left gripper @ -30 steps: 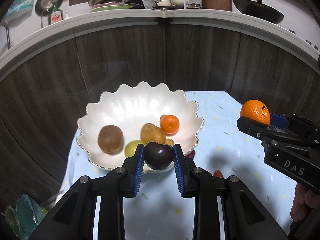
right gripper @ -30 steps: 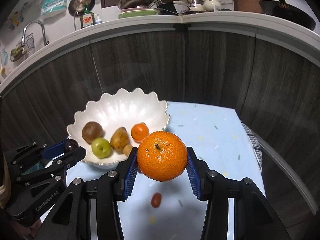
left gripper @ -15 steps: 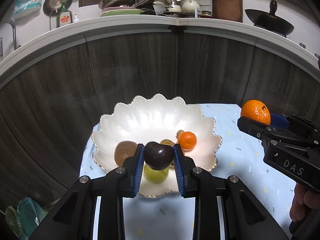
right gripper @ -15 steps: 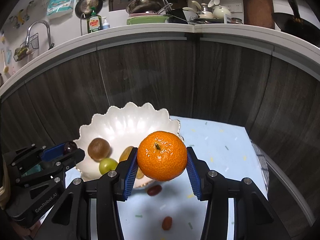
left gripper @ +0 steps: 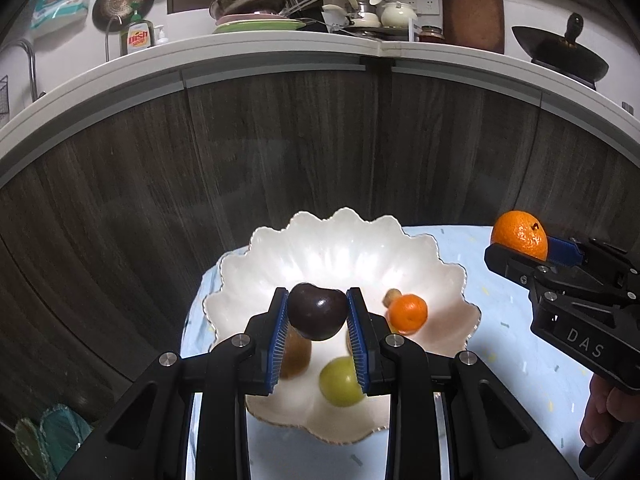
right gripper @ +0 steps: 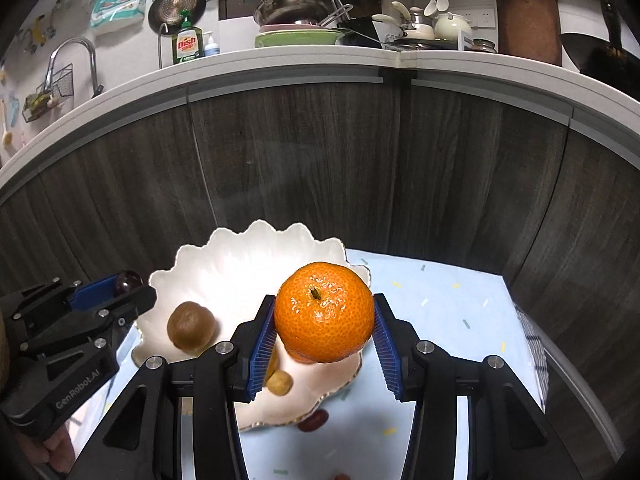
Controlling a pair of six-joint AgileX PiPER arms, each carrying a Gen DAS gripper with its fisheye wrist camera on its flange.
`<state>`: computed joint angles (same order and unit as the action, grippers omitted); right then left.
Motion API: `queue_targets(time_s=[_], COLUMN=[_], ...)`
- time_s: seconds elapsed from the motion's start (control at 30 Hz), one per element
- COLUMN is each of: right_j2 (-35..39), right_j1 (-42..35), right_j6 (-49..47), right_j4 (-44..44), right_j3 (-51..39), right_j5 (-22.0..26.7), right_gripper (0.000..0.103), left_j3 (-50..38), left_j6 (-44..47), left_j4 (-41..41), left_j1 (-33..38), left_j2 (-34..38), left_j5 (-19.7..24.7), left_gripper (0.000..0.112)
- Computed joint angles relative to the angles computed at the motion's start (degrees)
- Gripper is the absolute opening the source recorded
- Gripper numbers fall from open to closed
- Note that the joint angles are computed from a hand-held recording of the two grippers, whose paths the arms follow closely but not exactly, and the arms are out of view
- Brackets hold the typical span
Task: Organize fruits
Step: 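Carry the plum with the left tool over the bowl while the right tool carries the mandarin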
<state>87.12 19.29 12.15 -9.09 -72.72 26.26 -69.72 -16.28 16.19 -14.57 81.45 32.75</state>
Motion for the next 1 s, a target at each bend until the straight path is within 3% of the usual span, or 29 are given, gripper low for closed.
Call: queue_targets(time_s=[1.0], right_j2=[17.0], right_j1=[-1.9], right_j6=[-2.8], right_j4=[2.3], right_j3=[-15.9], right_j5=[4.0], right_gripper=[0.047], left_j3=[-12.1], left_j6=[8.6], left_j4=[-7.0], left_j1=[5.3], left_j2=[16.1], left_j5=[-1.0], left_gripper=[0.029])
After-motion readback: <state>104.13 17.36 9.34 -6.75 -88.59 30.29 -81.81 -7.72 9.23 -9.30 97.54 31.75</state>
